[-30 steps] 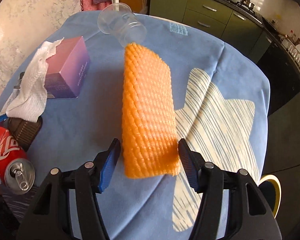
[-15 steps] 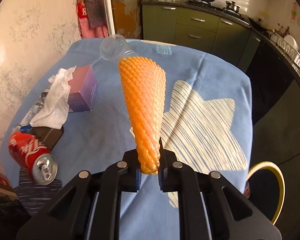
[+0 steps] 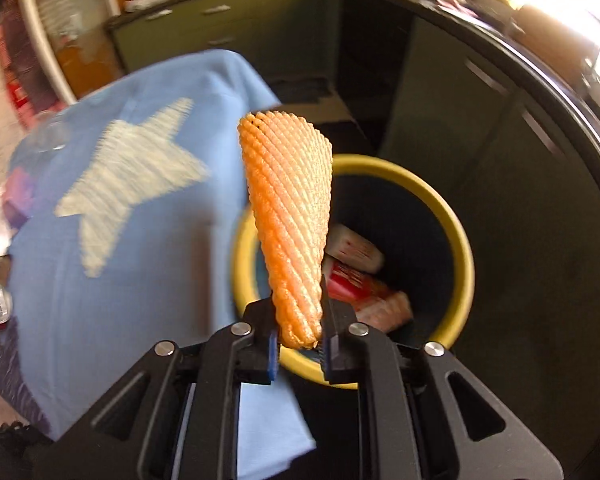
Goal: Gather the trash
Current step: 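Grasp the orange foam net with the right gripper and drop it in the bin, then grasp the red Coke can with the left gripper and lift it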
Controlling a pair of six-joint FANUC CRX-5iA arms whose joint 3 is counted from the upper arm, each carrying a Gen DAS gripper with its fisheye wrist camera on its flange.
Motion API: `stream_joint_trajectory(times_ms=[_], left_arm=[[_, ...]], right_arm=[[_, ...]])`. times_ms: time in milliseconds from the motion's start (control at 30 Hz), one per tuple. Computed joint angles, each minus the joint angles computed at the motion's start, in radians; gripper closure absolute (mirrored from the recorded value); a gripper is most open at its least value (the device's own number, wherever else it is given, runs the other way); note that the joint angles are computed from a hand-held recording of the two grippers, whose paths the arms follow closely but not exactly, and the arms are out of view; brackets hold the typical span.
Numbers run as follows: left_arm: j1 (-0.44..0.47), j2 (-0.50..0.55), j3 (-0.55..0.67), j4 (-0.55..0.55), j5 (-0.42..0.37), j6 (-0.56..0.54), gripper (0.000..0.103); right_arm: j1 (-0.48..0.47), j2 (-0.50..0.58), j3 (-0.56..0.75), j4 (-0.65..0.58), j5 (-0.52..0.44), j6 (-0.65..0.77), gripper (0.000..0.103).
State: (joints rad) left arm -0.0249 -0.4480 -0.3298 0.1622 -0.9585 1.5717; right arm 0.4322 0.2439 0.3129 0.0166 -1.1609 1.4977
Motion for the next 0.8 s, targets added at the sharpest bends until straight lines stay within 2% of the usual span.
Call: stream_joint_trajectory(times_ms=[67,133,167,233,500,700,800], left_arm=[[-0.014,0.015,0.014,-0.011,-0.007,0.004,0.005],[-0.023,0.022,0.022,-0.019,-0.013,0.004,0.005],[-0.031,0.030,0.032,-0.031,-0.020,0.009,0.005],[-0.035,0.034,0.037,-0.038,-0.028,0.007,0.005],[-0.048,0.052,0.040,-0.033,-0.039,-0.053,0.005],[-0.087,0.095,0.062,-0.069,-0.076,-0.192,0.005],[-0.097,0.125,0.070,-0.067,-0.102,-0.316,0.005]], right_arm=[[-0.016,0.027,0.002,0.027,-0.006,-0.041,0.084],[-0.031,0.057,0.003,0.065,0.002,-0.098,0.070],[-0.034,0.064,-0.005,0.089,0.017,-0.132,0.068],[-0.038,0.073,-0.023,0.130,0.043,-0.190,0.067],[-0.040,0.003,-0.089,0.070,0.106,-0.168,0.062],[-0.023,-0.063,-0.135,0.026,0.132,-0.134,0.057],[-0.006,-0.088,-0.157,0.016,0.131,-0.121,0.057]])
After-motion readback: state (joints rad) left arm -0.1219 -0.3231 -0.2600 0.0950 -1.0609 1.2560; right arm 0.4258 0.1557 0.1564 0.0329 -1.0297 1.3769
